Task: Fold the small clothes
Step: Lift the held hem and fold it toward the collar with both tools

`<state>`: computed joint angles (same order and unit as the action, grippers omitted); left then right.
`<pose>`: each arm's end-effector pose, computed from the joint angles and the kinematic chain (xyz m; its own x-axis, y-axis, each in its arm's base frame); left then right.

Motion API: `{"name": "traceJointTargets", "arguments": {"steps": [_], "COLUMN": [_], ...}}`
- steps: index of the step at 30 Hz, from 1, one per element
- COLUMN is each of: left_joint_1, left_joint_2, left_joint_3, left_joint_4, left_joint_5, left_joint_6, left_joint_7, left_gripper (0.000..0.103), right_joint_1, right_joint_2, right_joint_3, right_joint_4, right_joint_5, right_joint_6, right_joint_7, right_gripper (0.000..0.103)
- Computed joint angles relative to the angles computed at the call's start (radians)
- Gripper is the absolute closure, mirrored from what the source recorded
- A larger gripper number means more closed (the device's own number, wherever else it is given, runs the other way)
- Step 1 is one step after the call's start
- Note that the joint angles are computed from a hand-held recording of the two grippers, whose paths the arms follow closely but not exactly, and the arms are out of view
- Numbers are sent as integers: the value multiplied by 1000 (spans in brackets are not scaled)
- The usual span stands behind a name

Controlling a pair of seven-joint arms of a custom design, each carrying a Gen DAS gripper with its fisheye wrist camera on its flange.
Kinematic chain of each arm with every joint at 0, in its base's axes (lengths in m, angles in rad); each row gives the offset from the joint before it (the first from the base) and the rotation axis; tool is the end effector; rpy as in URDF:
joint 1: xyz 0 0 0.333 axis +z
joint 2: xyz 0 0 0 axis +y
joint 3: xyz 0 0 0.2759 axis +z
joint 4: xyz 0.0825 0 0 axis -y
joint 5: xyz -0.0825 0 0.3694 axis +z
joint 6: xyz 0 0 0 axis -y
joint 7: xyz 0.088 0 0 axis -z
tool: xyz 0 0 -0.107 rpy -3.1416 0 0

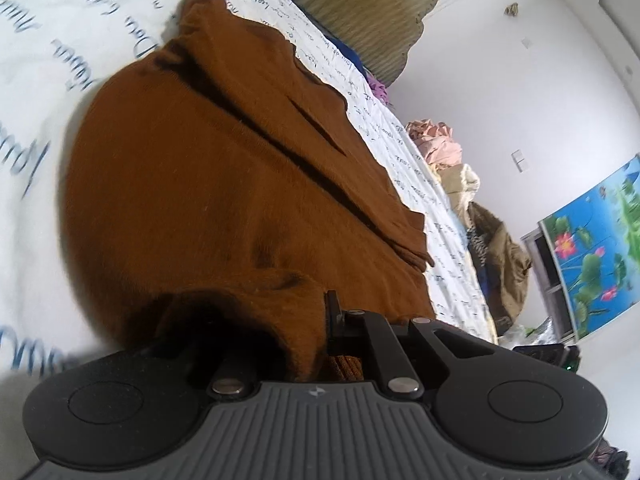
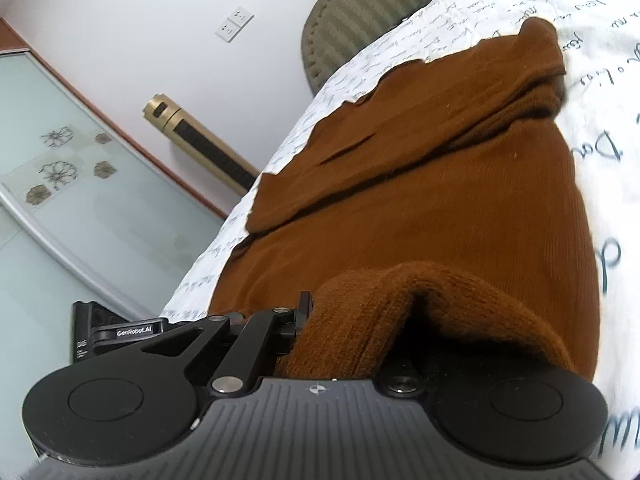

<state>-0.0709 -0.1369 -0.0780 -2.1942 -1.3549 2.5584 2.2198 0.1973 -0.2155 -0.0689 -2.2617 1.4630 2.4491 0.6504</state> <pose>0.5285 -0.0659 0.4561 -0.0799 -0.6669 0.7409 -0.7987 -0.4018 -0.4479 0.5069 0.0649 0.4607 0.2903 -0.6313 -0.7192 -0.7730 0.2883 -0.5651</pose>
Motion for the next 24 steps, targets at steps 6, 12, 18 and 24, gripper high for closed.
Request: {"name": "traceJointTargets", "arguments": {"steps": [6,12,18,24], "left_joint_1": [-2,-5,-4,5], "left_joint_2": [50,92,123,151], "left_joint_3": [-25,-43,-54,-59], "left_joint_4": [62,102,139,178], "left_joint_5": [154,290,425,488], "left_joint_6": [73,136,163,152], "left_joint_7": [-80,-148,-212,-239], "left_gripper": [96,96,96,96], "right_joint_1": [-3,-14,-23,-27], "right_joint_2": [63,109,133,160], "right_joint_3": [13,28,39,51], "right_joint_4": [62,102,117,148], "right_joint_5": [4,-8,13,4], "right_joint_6": [41,56,71,93], "right_joint_7": [29,55,54,59], "right_gripper": [91,91,92,92]}}
